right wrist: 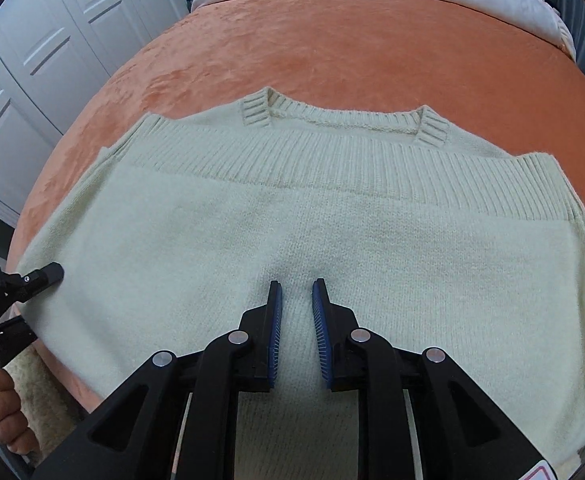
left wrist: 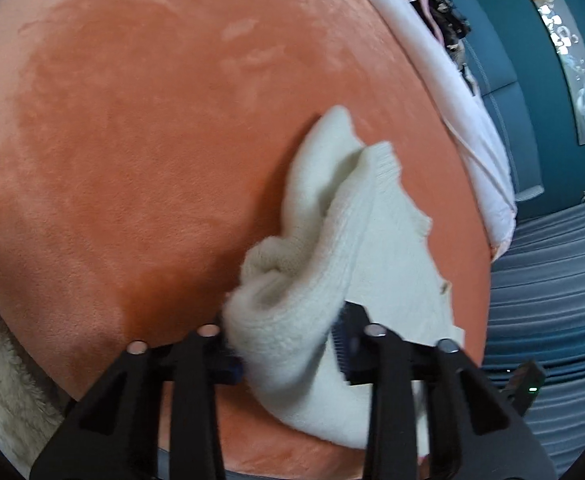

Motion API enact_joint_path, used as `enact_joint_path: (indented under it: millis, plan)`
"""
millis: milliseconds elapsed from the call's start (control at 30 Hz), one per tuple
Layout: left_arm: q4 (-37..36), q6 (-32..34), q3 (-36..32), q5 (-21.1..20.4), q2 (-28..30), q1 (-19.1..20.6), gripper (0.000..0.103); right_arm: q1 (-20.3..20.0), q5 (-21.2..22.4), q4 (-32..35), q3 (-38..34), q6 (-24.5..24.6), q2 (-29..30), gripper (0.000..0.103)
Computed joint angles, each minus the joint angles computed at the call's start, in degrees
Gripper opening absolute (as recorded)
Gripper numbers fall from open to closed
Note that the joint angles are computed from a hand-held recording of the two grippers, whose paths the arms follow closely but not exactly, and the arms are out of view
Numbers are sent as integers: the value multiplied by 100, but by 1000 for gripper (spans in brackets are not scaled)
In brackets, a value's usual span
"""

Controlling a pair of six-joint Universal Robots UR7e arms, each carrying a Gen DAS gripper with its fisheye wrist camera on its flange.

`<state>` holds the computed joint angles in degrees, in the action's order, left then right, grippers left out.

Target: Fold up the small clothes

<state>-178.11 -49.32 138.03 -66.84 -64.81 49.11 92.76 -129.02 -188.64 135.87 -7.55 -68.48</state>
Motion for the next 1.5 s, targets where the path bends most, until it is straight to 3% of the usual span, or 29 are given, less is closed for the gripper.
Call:
enact_joint_path:
  millis: [167, 333, 433, 533, 667, 767, 800, 833, 867, 900, 933, 1033, 1167, 1333, 1367, 1433, 1467, 1500]
  plan:
    - [-176, 484, -79, 315, -127, -795, 12, -72, 165, -228, -51, -124, 159, 19]
    - [-64, 1263, -630, 430, 318, -1698, 11, -316, 799, -217, 232, -97, -353, 18]
    - [-39, 1932, -1082, 235, 881, -2132, 11, -577, 1350, -339, 743, -110, -1235, 18]
    - [37, 2390, -1507, -192, 1578, -2349, 11, -1092, 1788, -207, 1364, -173, -2568, 18]
    - [671, 2707, -2091, -743, 2653, -2317, 12, -2155, 2411, 747, 1869, -375, -4581, 21]
    - [993, 2609, -2170, -662, 3069, -2326, 16, -2792, 2797, 1486, 1983, -581, -5571, 22]
    - [756, 2656, -2014, -558, 3024, -2373, 17, -2904, 2900, 1654, 1991, -625, -5754, 29]
    - [605, 2759, -1875, -552, 2919, -2396, 27, -3034, 3118, 1856, 1994, -666, -5936, 40]
    - [573, 2802, -1745, -564, 2791, -2431, 44, -3132, 3349, 2016, 1975, -692, -6040, 47]
    - [585, 2800, -1593, -464, 2599, -2448, 54, -3211, 3615, 2133, 1950, -710, -6063, 58]
    - [536, 2748, -1429, -356, 2428, -2470, 73, -3223, 3803, 2178, 1895, -704, -5950, 62]
    - [492, 2530, -799, -30, 1847, -2626, 85, -2961, 3996, 2019, 1680, -509, -5190, 64]
    - [1064, 2391, -441, 445, 1483, -2566, 88, -2388, 3699, 1854, 1282, -13, -4071, 69]
    - [1091, 2439, -307, 670, 1621, -2375, 88, -1799, 2921, 1721, 922, 425, -3157, 69]
    - [954, 2456, -281, 661, 1626, -2331, 88, -1720, 2804, 1570, 929, 449, -3052, 65]
    - [805, 2457, -250, 549, 1614, -2218, 80, -1634, 2744, 1469, 911, 486, -2991, 17]
    - [797, 2530, -309, 405, 1609, -2123, 66, -1665, 2808, 1484, 937, 431, -3095, 17]
    - [876, 2540, -358, 326, 1593, -2067, 59, -1672, 3005, 1383, 982, 369, -3238, 16]
